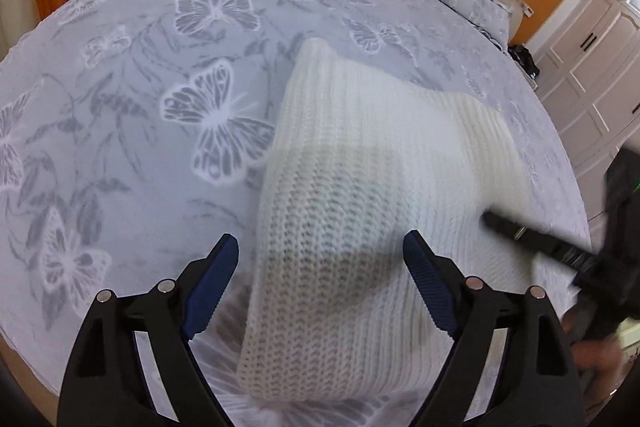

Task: Fold small clothes
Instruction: 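Lower the sweater bundle onto the bed with both grippers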

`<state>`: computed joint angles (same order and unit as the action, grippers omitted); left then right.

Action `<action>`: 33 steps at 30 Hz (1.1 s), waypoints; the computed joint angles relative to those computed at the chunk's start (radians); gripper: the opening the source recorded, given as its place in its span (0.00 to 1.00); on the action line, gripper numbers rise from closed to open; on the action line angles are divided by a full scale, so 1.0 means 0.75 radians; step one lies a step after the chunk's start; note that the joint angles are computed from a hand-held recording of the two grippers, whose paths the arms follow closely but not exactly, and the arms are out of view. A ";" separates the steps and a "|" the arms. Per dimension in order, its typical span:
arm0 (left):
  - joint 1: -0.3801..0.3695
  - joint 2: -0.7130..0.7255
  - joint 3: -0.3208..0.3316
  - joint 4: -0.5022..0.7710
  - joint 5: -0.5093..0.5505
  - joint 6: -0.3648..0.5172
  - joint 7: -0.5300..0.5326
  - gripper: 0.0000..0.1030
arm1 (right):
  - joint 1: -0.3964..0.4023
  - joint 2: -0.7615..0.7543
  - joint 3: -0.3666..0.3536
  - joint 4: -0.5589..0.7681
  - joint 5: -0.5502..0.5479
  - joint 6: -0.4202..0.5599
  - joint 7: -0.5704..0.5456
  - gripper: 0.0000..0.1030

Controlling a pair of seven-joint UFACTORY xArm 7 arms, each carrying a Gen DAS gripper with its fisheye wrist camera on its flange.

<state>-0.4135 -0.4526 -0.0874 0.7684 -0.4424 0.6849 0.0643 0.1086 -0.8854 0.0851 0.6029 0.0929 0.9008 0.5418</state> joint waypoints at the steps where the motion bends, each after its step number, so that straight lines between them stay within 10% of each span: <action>1: 0.001 -0.010 -0.013 -0.009 0.015 -0.024 0.004 0.80 | 0.002 -0.006 0.004 0.018 -0.023 -0.010 -0.016 0.29; 12: -0.001 0.021 -0.016 -0.015 0.095 0.010 -0.024 0.87 | -0.009 -0.208 -0.057 -0.151 0.133 0.046 0.122 0.69; 16: -0.018 0.056 0.036 0.002 -0.022 0.079 0.026 0.84 | 0.035 -0.212 -0.074 -0.223 0.192 0.044 0.127 0.63; 18: -0.043 0.070 0.069 0.025 -0.090 0.130 0.142 0.60 | 0.049 -0.208 -0.076 -0.226 0.216 0.023 0.135 0.42; 22: 0.000 0.065 0.030 0.088 -0.045 0.217 0.181 0.43 | 0.054 -0.220 -0.059 -0.173 0.211 0.014 0.148 0.37; 33: 0.058 0.039 -0.069 0.073 0.130 0.195 0.115 0.49 | 0.011 -0.298 0.040 -0.143 0.089 0.124 0.254 0.48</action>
<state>-0.3700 -0.4237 -0.1389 0.8230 -0.3451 0.8309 0.1504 0.1169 -1.1089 0.1153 0.4957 0.1595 0.9941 0.7326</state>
